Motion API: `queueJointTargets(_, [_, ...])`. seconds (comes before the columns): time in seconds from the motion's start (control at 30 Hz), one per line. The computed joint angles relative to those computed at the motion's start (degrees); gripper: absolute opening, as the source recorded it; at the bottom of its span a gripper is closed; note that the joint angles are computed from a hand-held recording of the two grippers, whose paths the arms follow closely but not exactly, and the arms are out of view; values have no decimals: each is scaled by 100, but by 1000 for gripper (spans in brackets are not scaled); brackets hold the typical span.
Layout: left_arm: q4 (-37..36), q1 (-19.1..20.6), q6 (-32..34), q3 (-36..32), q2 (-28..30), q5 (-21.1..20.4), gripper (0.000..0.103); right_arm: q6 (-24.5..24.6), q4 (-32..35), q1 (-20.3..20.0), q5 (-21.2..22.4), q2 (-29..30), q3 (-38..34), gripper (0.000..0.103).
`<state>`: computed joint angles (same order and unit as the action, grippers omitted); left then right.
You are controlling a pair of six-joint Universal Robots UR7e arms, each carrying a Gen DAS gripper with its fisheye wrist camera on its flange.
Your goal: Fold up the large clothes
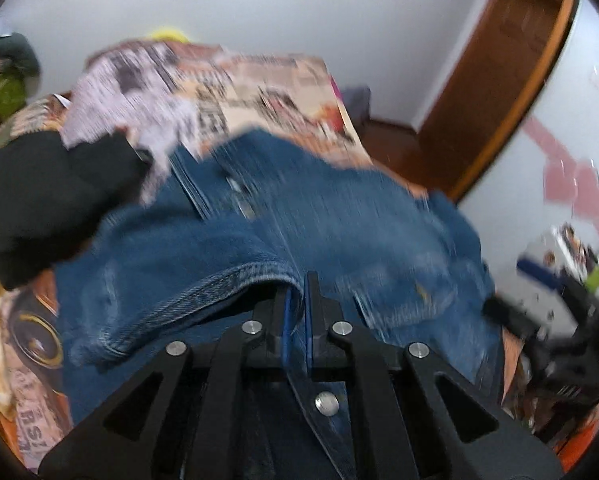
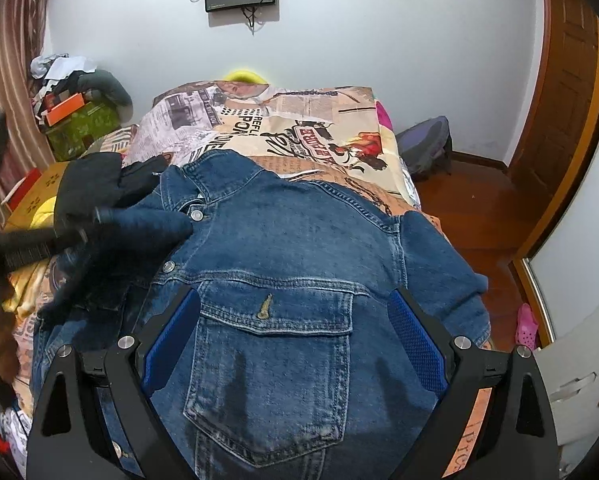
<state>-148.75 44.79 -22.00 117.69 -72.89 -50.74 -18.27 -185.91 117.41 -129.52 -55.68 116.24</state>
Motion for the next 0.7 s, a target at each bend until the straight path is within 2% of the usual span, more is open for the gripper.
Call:
queueJointTargets(0.1, [322, 44, -92, 36, 128, -105, 5, 2, 3, 6, -14, -23, 41, 94])
queueJointTargets(0.2, [527, 112, -245, 52, 196, -256, 20, 12, 24, 13, -12, -51, 71, 93])
queueJointTargets(0.23, [582, 141, -314, 58, 207, -322, 30, -9, 16, 4, -5, -65, 83, 94])
queueJointTargets(0.27, [609, 163, -376, 89, 201, -392, 37, -26, 1, 14, -13, -70, 92, 93])
queueJointTargets(0.37, [648, 148, -396, 176, 168, -398, 41, -68, -30, 41, -28, -74, 95, 93])
queueJointTargets(0.43, [818, 73, -341, 231, 114, -274, 45, -123, -136, 60, -46, -51, 104, 93])
queueJointTargets(0.53, [1056, -40, -347, 336, -46, -120, 46, -133, -106, 98, -22, -21, 41, 93])
queueJointTargets(0.6, [1164, -127, -354, 426, -210, 15, 46, -163, -72, 126, 12, 12, -13, 93])
queueJointTargets(0.7, [1291, -319, -401, 605, -578, 449, 47, -286, -83, 207, 25, 127, -133, 93])
